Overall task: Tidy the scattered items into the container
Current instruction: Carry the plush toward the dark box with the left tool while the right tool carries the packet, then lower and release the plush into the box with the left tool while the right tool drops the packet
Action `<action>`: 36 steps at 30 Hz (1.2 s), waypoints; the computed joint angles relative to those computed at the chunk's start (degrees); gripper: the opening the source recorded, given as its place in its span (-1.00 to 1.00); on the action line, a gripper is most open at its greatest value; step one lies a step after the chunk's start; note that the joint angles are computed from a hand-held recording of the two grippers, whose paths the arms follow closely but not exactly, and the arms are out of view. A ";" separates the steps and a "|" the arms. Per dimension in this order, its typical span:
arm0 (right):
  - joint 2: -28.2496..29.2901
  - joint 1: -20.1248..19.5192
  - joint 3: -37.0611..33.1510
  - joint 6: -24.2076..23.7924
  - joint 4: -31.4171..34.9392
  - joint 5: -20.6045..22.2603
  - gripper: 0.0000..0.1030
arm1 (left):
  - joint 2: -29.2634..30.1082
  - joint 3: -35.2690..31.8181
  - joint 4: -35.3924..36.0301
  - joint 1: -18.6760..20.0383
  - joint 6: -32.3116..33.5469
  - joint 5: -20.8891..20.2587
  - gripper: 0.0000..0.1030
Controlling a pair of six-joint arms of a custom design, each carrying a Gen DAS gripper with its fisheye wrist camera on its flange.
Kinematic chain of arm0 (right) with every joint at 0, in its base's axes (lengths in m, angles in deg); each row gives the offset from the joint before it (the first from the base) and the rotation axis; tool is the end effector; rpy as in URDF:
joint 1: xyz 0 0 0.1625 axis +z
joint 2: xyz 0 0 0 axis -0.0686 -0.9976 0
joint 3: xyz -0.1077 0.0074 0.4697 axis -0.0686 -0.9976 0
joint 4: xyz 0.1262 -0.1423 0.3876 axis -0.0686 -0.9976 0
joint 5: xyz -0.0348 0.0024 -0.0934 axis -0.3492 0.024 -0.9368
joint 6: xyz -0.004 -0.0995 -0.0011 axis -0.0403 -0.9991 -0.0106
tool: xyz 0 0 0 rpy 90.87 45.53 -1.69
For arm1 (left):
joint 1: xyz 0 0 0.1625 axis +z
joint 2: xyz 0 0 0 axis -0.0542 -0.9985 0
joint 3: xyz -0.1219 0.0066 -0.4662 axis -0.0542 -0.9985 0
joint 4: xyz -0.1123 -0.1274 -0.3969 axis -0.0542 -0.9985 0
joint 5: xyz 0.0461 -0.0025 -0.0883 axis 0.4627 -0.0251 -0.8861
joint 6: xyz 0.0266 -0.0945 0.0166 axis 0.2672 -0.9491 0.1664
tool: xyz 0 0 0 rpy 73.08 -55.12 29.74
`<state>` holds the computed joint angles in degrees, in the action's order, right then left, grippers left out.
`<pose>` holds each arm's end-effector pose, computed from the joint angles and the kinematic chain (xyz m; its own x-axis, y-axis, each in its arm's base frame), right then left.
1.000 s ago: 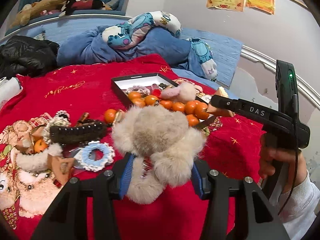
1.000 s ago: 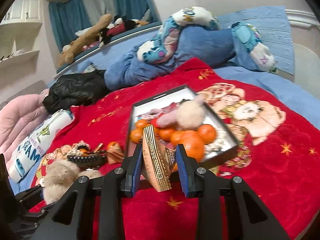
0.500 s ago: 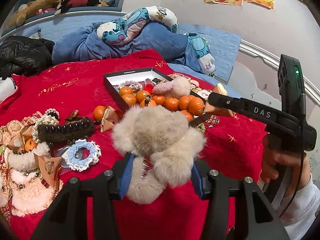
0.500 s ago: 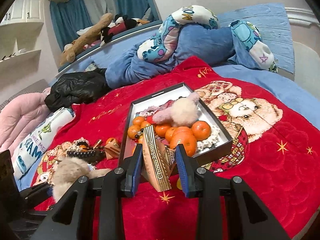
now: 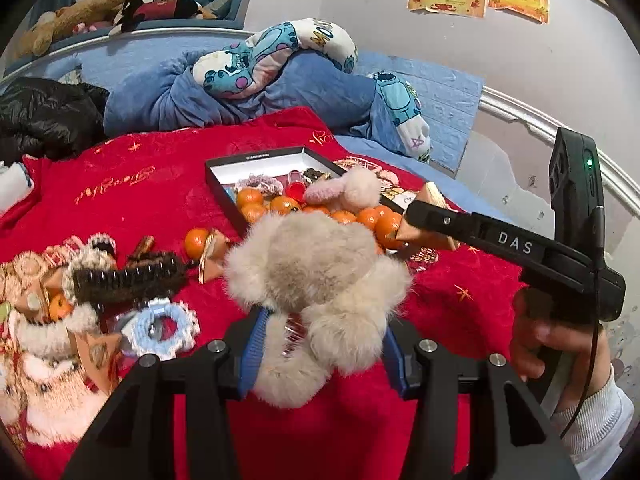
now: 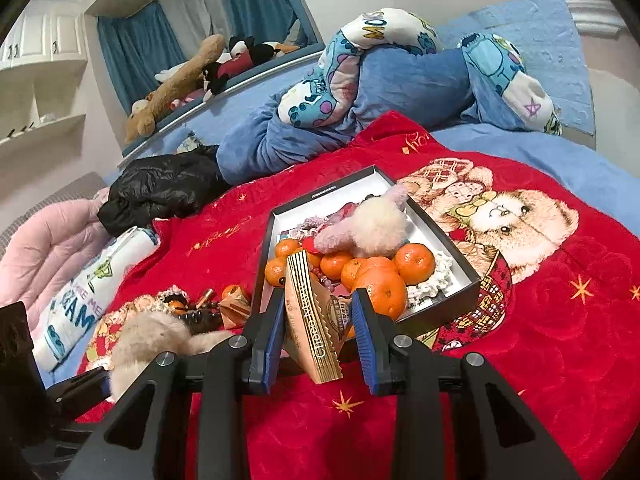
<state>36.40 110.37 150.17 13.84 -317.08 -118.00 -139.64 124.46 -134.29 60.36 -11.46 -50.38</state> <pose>0.2446 -0.5326 0.1212 -0.9107 0.0767 0.4060 -0.3204 0.4892 -0.8112 -0.1581 -0.5508 0.2137 -0.6924 0.5820 -0.4263 0.7215 0.5562 -0.4124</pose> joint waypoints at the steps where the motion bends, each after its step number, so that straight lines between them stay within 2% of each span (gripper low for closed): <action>1: -0.13 -0.20 -0.40 0.39 0.62 0.17 -0.39 | 0.45 -0.61 -0.03 0.09 0.00 0.13 0.01; 9: -1.22 -0.95 -4.59 -0.79 5.45 2.79 -0.39 | 5.41 -8.89 3.93 0.76 0.05 1.88 0.01; 17: -1.44 -2.54 -12.91 -2.74 18.31 4.42 -0.39 | 12.65 -21.69 8.76 1.83 0.55 3.72 0.01; 23: -0.58 -3.48 -22.25 -5.79 31.01 3.49 -0.40 | 19.28 -32.51 13.66 2.91 1.83 4.24 0.01; 25: 0.79 -3.50 -26.73 -7.32 35.02 1.30 -0.40 | 22.08 -37.13 16.13 3.31 1.10 4.16 0.01; 32: 4.99 -5.04 -39.33 -10.11 46.58 -1.82 -0.40 | 30.59 -50.31 22.50 4.40 -0.99 4.75 -0.02; 33: 5.60 -5.31 -40.95 -10.31 47.87 -2.28 -0.40 | 31.71 -52.08 23.47 4.61 -1.47 4.77 -0.17; 34: 6.27 -5.62 -42.61 -10.39 49.23 -2.68 -0.40 | 32.44 -53.40 24.57 4.78 -1.89 4.72 -0.47; 36: 7.12 -6.50 -45.47 -9.30 52.56 -1.99 -0.40 | 34.52 -57.07 27.26 5.06 -3.53 5.59 -0.52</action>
<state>43.52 103.87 104.70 4.55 -264.51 -120.00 -105.12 67.39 -107.03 65.43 -14.99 -44.79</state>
